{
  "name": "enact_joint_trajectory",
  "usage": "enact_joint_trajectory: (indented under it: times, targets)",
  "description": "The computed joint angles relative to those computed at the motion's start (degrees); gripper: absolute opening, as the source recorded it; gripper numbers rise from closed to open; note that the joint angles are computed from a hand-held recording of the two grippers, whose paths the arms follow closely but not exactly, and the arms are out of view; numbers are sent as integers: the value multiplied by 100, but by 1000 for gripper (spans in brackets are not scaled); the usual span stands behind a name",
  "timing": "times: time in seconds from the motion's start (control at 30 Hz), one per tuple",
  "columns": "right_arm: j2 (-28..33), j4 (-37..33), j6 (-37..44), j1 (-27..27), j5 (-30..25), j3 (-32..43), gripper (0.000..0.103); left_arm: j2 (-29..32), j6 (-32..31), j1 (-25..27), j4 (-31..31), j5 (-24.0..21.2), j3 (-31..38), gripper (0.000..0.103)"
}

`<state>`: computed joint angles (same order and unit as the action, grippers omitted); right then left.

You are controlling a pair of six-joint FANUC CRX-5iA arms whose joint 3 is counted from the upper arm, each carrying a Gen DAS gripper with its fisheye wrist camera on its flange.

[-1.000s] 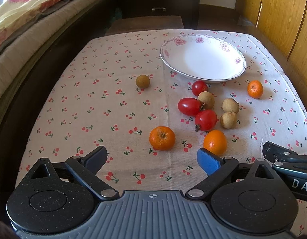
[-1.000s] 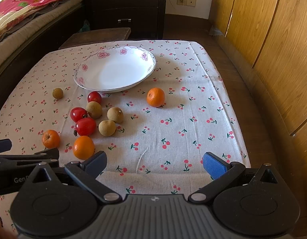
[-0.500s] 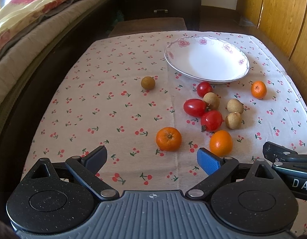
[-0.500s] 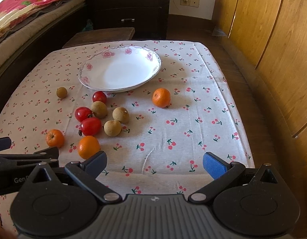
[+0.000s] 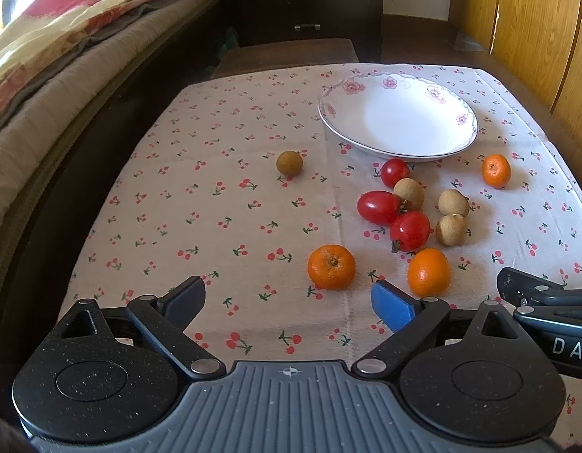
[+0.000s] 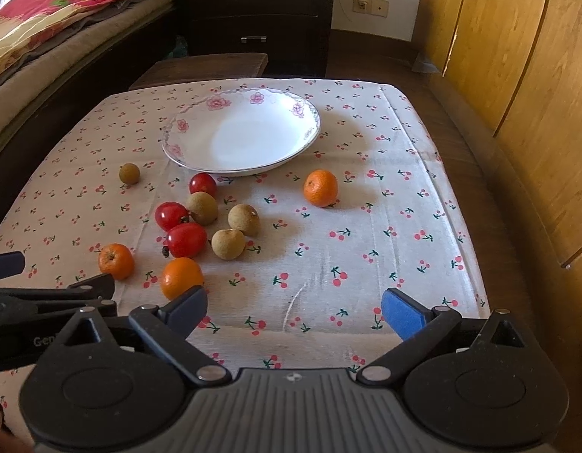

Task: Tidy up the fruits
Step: 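Move both grippers toward the oranges lying near the tools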

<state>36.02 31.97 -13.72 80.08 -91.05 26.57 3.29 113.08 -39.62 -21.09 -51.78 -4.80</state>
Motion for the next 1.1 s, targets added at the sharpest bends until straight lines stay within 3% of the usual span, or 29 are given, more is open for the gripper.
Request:
enact_joint_trajectory:
  times: [0.47, 0.67, 0.8, 1.1]
  targets:
    - [38, 111, 77, 0, 97, 24, 96, -49, -27, 57, 3, 51, -55, 97]
    - [44, 95, 119, -5, 131, 29, 96, -41, -280, 277, 470, 90, -158, 97]
    - [11, 54, 182, -23, 298, -11, 87, -38, -312, 314, 532, 96, -182, 97]
    - [39, 0, 258, -67, 439, 27, 83, -50, -355, 440, 705, 133, -251, 97]
